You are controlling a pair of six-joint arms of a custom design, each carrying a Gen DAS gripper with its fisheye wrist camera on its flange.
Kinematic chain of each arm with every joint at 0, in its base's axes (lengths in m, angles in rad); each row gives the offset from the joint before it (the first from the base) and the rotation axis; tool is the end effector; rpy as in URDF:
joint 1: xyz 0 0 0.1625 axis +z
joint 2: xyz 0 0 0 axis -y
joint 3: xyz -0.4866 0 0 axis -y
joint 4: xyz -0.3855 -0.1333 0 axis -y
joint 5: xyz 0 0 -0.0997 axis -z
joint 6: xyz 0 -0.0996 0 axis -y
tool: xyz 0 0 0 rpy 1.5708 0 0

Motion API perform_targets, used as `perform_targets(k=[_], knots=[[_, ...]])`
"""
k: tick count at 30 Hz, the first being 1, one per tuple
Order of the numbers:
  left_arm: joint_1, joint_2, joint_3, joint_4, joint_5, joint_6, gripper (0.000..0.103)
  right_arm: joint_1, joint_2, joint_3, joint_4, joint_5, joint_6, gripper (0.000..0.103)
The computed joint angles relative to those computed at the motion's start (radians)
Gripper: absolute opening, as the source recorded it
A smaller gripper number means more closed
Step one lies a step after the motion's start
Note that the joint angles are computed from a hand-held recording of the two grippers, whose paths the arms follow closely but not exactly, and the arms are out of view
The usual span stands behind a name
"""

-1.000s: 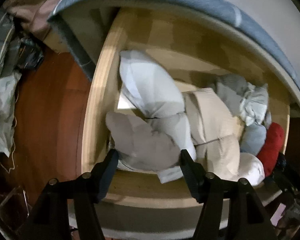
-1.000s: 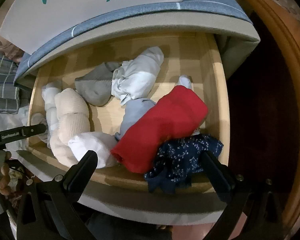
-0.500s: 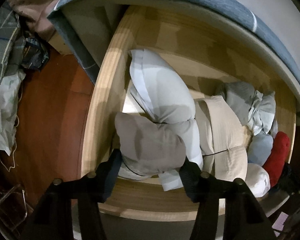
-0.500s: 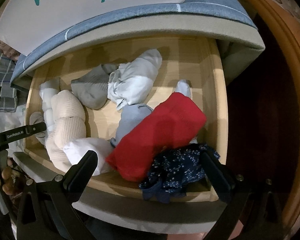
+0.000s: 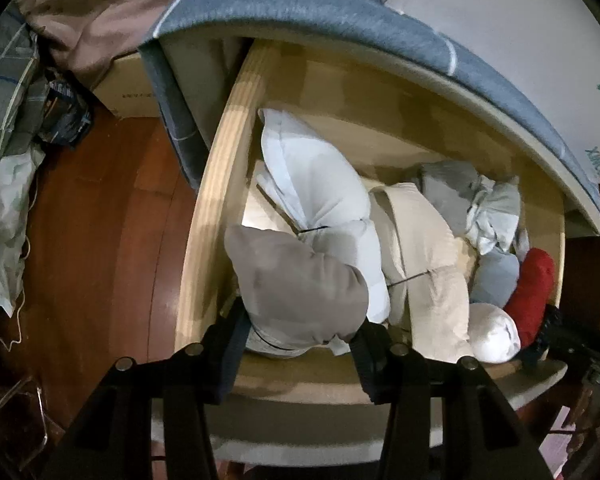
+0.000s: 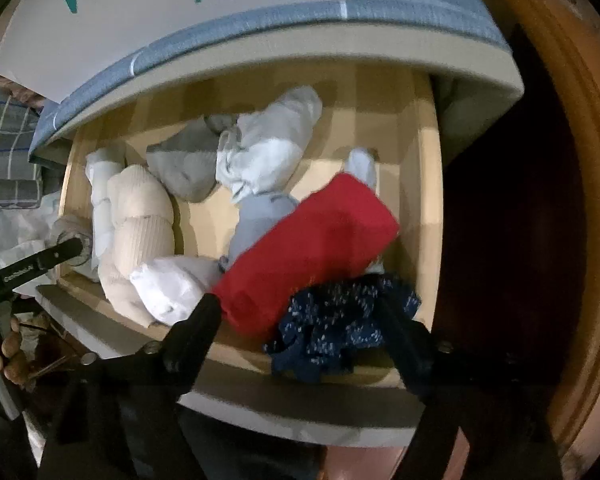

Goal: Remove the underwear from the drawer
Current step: 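Move both tools over the open drawer toward the rolled underwear, then grasp the navy patterned underwear with the right tool while the left grasps a beige roll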

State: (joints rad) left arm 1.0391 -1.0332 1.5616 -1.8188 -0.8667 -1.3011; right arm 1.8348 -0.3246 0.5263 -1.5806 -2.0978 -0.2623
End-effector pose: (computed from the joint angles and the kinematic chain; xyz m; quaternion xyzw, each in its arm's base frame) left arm -0.1626 -0.6665 0.2856 -0.3041 0.8796 -0.1911 0.3119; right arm 0.3205 -0.8667 0.1369 0.2741 -0.9215 -0.0923 0.2593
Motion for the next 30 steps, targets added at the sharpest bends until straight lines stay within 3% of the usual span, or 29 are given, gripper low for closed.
perform_targets(k=[6,16,25,28,30], knots=[[-0.011,-0.018,0.014,-0.018,0.006,0.016,0.048,-0.002,-0.004,0.026,-0.013,-0.033,-0.001,0.072],[-0.019,-0.029,0.026,-0.033,0.009,0.018,0.048,-0.003,-0.014,0.098,-0.061,-0.083,-0.079,0.071],[-0.033,-0.029,0.021,-0.039,0.015,0.036,0.048,-0.003,0.0,0.06,0.045,-0.108,-0.102,0.071],[-0.034,-0.028,0.02,-0.04,0.014,0.042,0.048,-0.003,-0.009,0.095,0.015,-0.125,-0.126,0.071],[-0.035,-0.027,0.021,-0.04,0.014,0.039,0.048,-0.005,-0.019,0.123,-0.023,-0.119,-0.136,0.063]])
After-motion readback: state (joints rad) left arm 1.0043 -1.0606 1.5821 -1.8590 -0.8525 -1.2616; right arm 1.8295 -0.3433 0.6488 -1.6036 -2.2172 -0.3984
